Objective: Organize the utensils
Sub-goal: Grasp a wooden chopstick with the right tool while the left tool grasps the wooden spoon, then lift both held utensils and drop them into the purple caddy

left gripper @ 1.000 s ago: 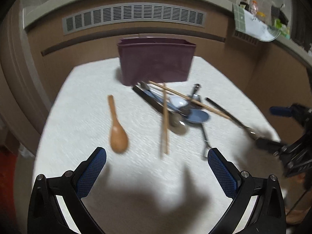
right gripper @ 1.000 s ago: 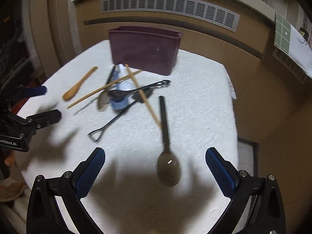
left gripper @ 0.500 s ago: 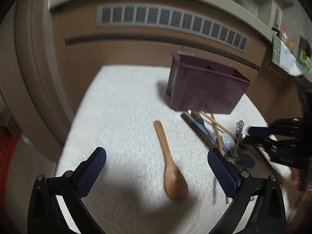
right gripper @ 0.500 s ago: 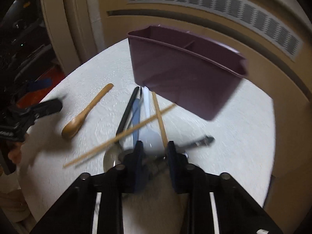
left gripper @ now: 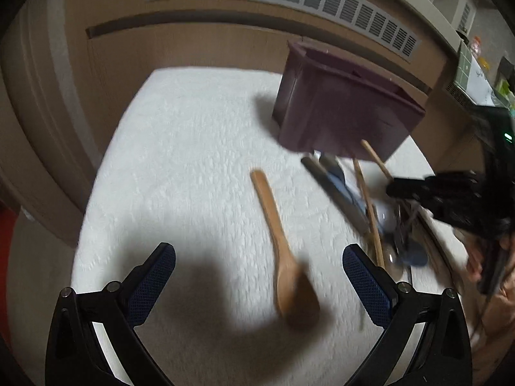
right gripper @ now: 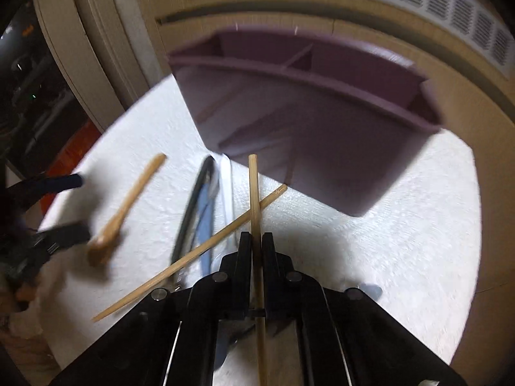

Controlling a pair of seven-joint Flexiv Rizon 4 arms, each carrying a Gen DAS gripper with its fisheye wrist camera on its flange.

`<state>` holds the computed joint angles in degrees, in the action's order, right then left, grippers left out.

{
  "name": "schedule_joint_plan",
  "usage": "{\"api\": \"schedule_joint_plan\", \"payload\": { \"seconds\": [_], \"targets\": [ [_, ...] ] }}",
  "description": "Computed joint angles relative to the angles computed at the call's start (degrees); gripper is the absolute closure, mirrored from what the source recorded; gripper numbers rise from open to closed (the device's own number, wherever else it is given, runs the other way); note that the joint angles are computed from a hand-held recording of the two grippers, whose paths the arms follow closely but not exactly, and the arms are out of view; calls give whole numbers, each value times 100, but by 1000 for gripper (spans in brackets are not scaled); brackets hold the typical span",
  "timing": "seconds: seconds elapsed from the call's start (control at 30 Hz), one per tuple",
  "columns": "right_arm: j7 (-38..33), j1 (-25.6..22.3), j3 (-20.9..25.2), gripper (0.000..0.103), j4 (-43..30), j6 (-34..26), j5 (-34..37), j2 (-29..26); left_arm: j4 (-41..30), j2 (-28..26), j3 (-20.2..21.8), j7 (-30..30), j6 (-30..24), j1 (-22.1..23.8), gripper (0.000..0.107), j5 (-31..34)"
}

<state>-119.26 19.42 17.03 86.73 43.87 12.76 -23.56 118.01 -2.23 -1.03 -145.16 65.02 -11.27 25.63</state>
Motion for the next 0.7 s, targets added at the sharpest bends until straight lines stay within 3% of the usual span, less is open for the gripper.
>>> {"api": "schedule_joint_plan", "payload": {
  "seconds": [0.03, 0.1, 0.13, 0.2, 0.27, 0.33, 0.43, 0.57, 0.7],
  "targets": [
    [-66, -87, 53, 97, 10, -53, 135, 71, -100, -57, -8, 114, -17, 22, 6, 14],
    [-116, -173, 76, 97, 29, -71, 331, 156, -328, -247, -25, 542, -49, 80, 29, -209],
    [-132, -177, 75, 97, 60, -1, 390, 177, -391, -379, -57, 1030, -42, 141, 35, -622],
    [-145, -187, 63, 97, 134, 141, 466, 248, -570, -656, -94, 1735, -236, 228, 59, -1338],
    [-151, -240, 76, 97, 146, 138, 609, 299, -831, -871, -43, 2034, -724, 221, 71, -1665],
    [-195, -295, 85, 97, 166, 163, 758, 358, -1122, -1013, 61, 2046, -1204, 108, 74, -1545],
    [-271, -360, 58, 97, 214, 173, 868, 466, -1383, -1109, 156, 2012, -1480, -56, 74, -1273],
    [-281, -423, 40, 97, 292, 209, 1091, 597, -1402, -1150, 252, 1674, -1194, -233, 92, -951],
    [-287, -396, 21, 97, 575, 594, 1180, 856, -1009, -900, 330, 962, -157, -455, 94, -643]
  ]
}}
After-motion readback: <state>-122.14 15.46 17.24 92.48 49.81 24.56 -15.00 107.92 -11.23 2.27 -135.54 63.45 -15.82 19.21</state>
